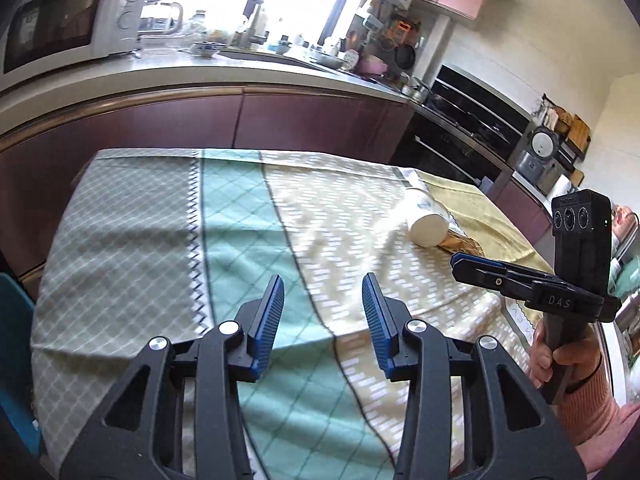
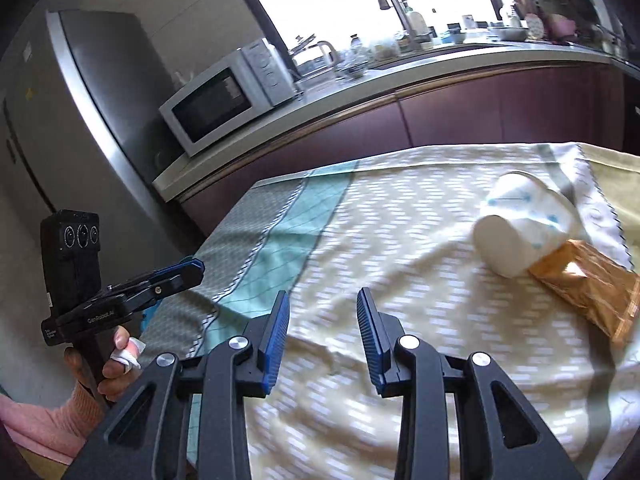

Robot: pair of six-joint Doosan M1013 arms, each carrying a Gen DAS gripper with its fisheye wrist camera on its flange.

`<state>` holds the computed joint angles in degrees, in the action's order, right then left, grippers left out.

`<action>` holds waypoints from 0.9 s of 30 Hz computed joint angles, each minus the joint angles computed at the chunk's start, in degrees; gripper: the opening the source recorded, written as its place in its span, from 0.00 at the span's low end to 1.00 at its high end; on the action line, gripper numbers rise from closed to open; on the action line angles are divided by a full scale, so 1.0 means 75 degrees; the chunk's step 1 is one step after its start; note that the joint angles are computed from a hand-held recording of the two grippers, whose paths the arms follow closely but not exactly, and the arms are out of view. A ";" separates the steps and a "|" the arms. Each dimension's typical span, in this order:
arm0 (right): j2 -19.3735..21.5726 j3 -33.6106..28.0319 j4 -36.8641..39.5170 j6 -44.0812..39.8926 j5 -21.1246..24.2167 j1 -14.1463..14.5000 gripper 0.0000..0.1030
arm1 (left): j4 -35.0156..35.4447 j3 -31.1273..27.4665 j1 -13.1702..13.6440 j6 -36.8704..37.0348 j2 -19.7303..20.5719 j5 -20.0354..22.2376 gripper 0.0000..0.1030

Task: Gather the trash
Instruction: 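Move both tools back toward the paper cup and gold wrapper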

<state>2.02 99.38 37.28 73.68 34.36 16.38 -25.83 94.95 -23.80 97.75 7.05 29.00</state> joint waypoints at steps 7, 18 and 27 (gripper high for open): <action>-0.0353 0.0570 0.0199 0.0224 -0.0408 -0.0689 0.32 | 0.0133 -0.1145 -0.0506 0.0187 0.0870 0.0566 0.39; -0.0407 0.0803 0.1140 -0.0526 -0.0421 -0.1605 0.37 | 0.0963 -0.2610 -0.1090 -0.0534 0.1944 0.1267 0.40; -0.0251 0.0709 0.1008 -0.0159 -0.0493 -0.1991 0.40 | 0.1634 -0.3364 -0.1257 -0.1277 0.2462 0.1558 0.45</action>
<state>0.13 104.70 44.84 72.49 30.67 1.45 -13.58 69.72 -33.22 88.18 25.51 40.69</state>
